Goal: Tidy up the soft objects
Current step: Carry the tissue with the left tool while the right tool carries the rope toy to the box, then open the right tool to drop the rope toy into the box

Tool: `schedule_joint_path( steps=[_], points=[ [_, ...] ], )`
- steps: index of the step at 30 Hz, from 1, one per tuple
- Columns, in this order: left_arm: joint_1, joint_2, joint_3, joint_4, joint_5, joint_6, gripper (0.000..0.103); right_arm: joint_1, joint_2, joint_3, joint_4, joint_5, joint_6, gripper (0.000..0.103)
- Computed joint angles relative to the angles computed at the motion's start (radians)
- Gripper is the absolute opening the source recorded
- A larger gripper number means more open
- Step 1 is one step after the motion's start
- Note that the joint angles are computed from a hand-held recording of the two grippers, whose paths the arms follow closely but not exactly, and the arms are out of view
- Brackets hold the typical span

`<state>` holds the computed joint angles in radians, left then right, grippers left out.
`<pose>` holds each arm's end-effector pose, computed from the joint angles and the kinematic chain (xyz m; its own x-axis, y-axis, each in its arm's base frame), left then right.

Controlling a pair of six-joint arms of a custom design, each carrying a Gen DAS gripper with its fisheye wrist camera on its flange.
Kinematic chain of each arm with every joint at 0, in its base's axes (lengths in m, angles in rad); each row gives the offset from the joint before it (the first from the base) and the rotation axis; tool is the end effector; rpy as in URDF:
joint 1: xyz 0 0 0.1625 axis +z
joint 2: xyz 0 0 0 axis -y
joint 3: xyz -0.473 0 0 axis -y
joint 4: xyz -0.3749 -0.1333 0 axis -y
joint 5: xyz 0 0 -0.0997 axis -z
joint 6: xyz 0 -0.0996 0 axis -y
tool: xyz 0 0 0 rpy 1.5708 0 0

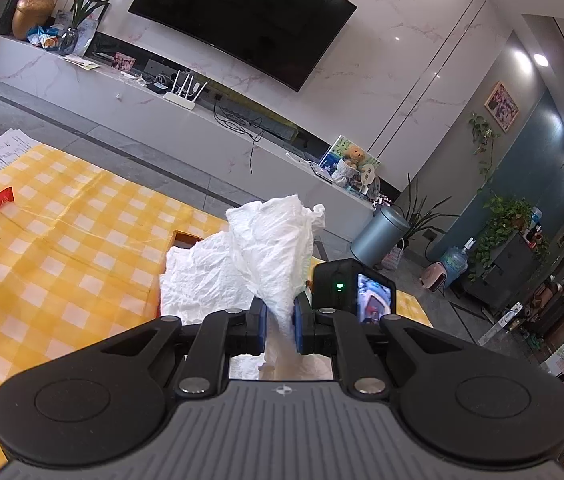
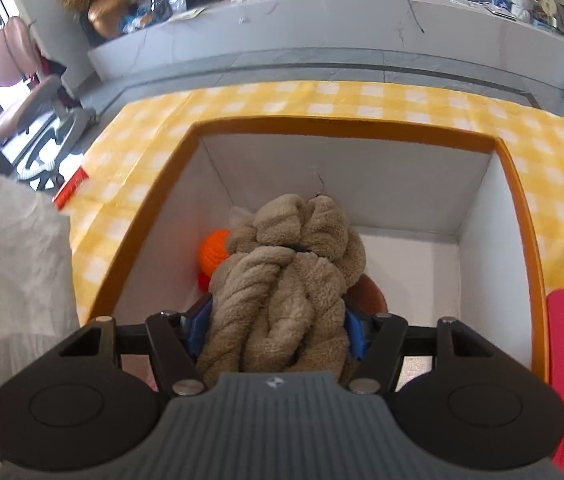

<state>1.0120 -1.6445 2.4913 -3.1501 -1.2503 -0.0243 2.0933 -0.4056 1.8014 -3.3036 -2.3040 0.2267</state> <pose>-0.0464 -0.3848 0.3497 -0.9257 0.3091 -0.2179 0.3718 0.6381 -0.6742 0.3664 -0.5027 -0.0569 -0.8409 0.0094 0.5411 -0.2894 0.8371 -0.4642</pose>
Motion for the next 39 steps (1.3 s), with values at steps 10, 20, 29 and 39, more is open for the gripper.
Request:
schedule_joint_path(
  steps=[10, 20, 29, 39],
  points=[
    [0.009, 0.022, -0.009, 0.013, -0.008, 0.0, 0.015, -0.022, -0.066, 0.023, 0.081, -0.021, -0.068, 0.065],
    [0.002, 0.015, -0.005, 0.027, -0.002, 0.003, 0.015, 0.042, -0.007, -0.009, -0.024, -0.26, -0.27, 0.1],
    [0.001, 0.062, -0.006, 0.071, -0.102, -0.005, 0.015, 0.047, -0.141, 0.196, -0.269, -0.218, -0.274, 0.1],
    [0.069, 0.138, 0.002, -0.061, -0.403, -0.048, 0.015, -0.03, -0.183, 0.401, -0.687, -0.081, -0.215, 0.1]
  ],
)
